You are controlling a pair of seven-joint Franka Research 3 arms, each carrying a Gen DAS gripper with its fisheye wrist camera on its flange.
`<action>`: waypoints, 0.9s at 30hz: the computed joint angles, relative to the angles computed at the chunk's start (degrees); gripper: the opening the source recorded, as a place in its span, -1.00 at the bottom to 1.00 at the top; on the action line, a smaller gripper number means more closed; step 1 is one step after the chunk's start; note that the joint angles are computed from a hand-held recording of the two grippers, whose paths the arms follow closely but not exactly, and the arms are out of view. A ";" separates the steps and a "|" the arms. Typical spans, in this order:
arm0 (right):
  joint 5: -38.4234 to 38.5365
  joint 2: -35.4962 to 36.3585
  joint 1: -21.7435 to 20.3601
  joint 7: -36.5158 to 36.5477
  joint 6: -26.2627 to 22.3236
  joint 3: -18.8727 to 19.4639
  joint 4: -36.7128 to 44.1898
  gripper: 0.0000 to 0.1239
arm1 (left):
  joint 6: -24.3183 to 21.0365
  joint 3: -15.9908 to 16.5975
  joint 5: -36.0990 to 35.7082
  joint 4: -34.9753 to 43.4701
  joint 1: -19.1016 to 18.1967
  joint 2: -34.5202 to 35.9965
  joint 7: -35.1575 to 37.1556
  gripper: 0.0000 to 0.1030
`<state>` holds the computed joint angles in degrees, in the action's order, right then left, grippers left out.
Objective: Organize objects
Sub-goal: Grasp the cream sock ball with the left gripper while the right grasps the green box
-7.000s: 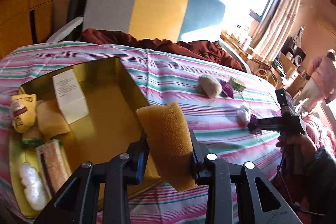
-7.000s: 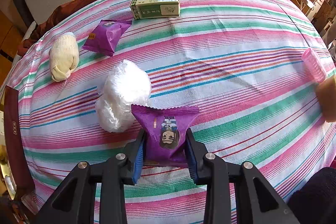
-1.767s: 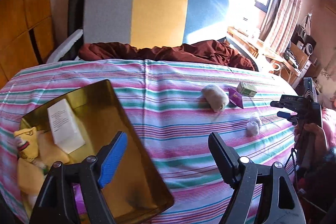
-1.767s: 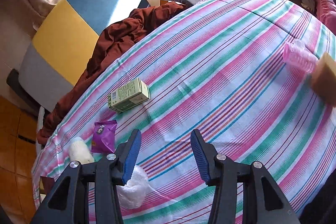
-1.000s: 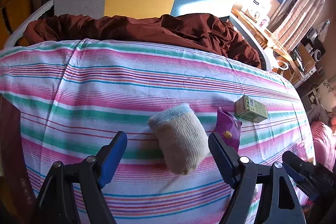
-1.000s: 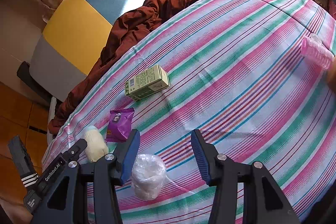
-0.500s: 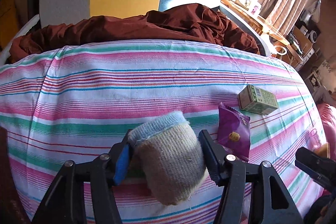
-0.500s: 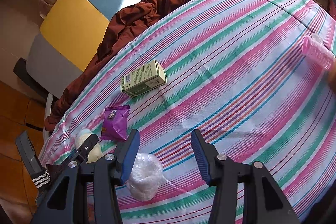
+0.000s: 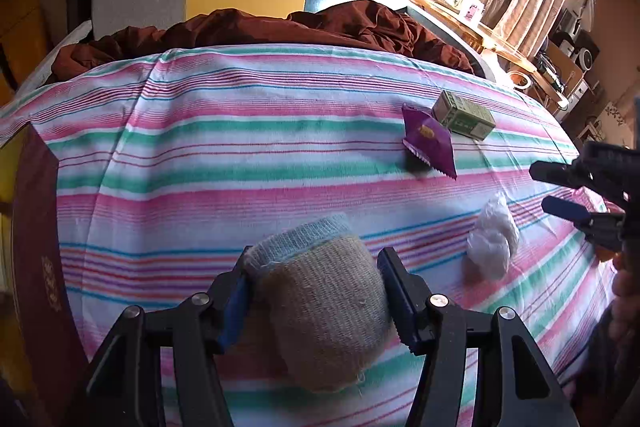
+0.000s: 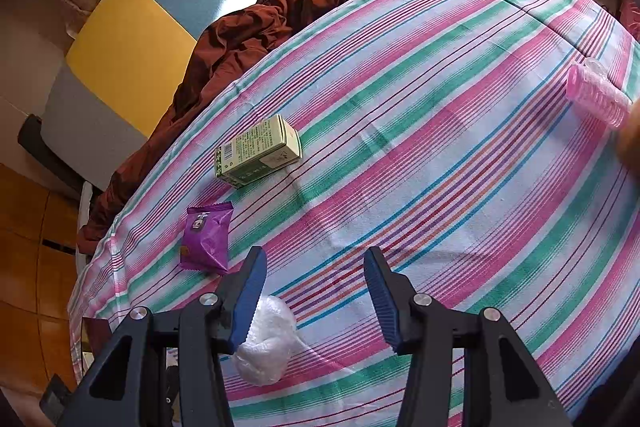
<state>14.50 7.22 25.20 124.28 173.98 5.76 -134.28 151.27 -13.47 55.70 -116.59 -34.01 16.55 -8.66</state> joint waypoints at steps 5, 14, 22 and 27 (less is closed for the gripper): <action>-4.65 -0.13 1.24 3.23 -1.22 -1.79 0.03 -0.18 | -1.33 -0.26 3.27 0.39 -1.44 0.87 -0.32 0.18; -10.53 0.22 1.92 7.64 -1.37 -3.15 0.40 -0.18 | -3.93 0.33 6.38 2.05 -2.82 2.50 -0.47 0.06; -13.83 0.93 2.04 9.80 -1.91 -3.35 1.26 -0.17 | -4.03 0.36 8.74 1.78 -3.01 2.46 -2.12 0.06; -14.39 1.29 2.31 9.18 -1.90 -3.33 1.77 -0.07 | -4.83 0.28 9.92 1.95 -3.27 2.62 -2.98 0.06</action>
